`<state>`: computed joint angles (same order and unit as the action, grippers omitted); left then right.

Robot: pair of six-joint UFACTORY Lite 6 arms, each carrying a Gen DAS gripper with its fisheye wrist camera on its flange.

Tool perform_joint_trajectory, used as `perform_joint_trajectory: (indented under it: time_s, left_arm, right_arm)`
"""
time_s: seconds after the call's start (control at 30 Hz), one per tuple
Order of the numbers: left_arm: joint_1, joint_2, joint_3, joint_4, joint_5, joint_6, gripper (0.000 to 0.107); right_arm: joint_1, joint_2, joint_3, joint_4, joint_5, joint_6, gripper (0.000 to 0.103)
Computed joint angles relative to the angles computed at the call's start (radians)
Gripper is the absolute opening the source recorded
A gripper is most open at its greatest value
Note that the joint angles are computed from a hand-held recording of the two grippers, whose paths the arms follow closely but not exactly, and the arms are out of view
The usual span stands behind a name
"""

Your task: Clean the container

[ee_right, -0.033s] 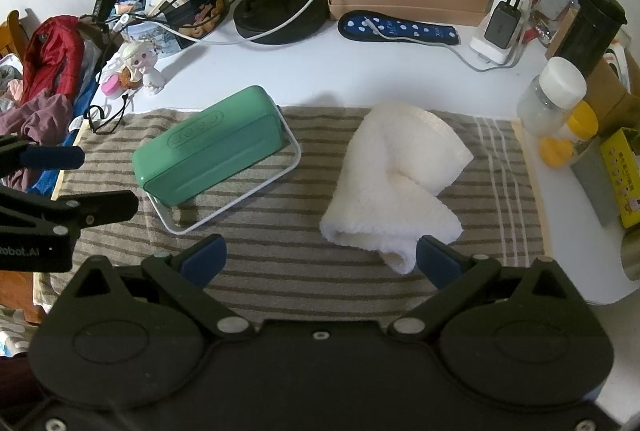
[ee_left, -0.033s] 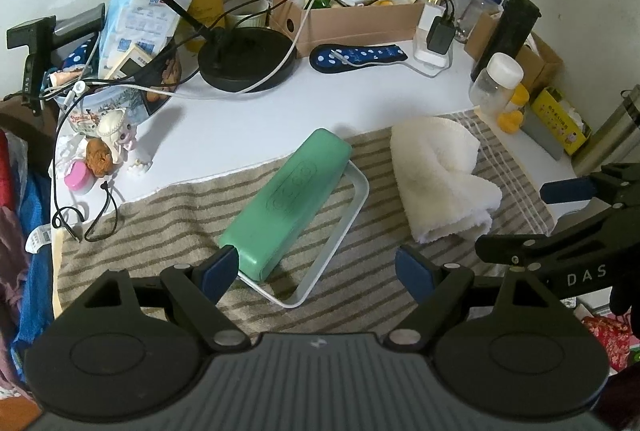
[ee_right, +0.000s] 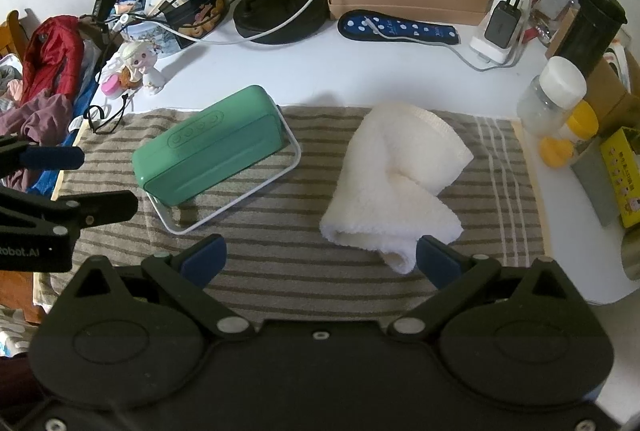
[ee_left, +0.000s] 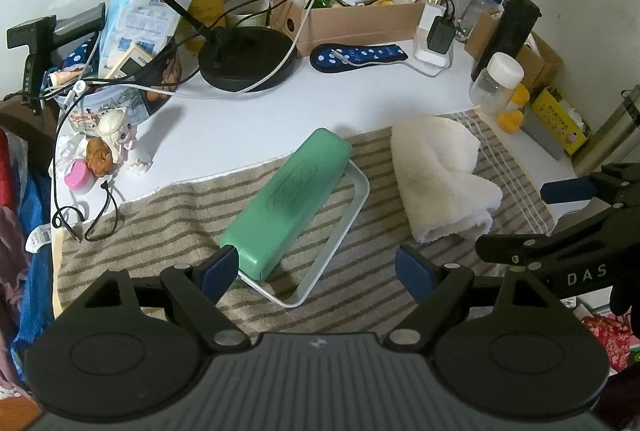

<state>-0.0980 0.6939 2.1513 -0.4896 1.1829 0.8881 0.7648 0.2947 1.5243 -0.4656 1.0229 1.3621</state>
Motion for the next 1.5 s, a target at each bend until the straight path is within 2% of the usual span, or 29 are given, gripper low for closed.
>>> perform_joint_trajectory:
  time_s: [1.5]
  left_arm:
    - [-0.008,0.008,0.000,0.011,-0.008,-0.006,0.085]
  right_arm:
    - [-0.005,0.012,0.006,0.013,-0.001,-0.003,0.102]
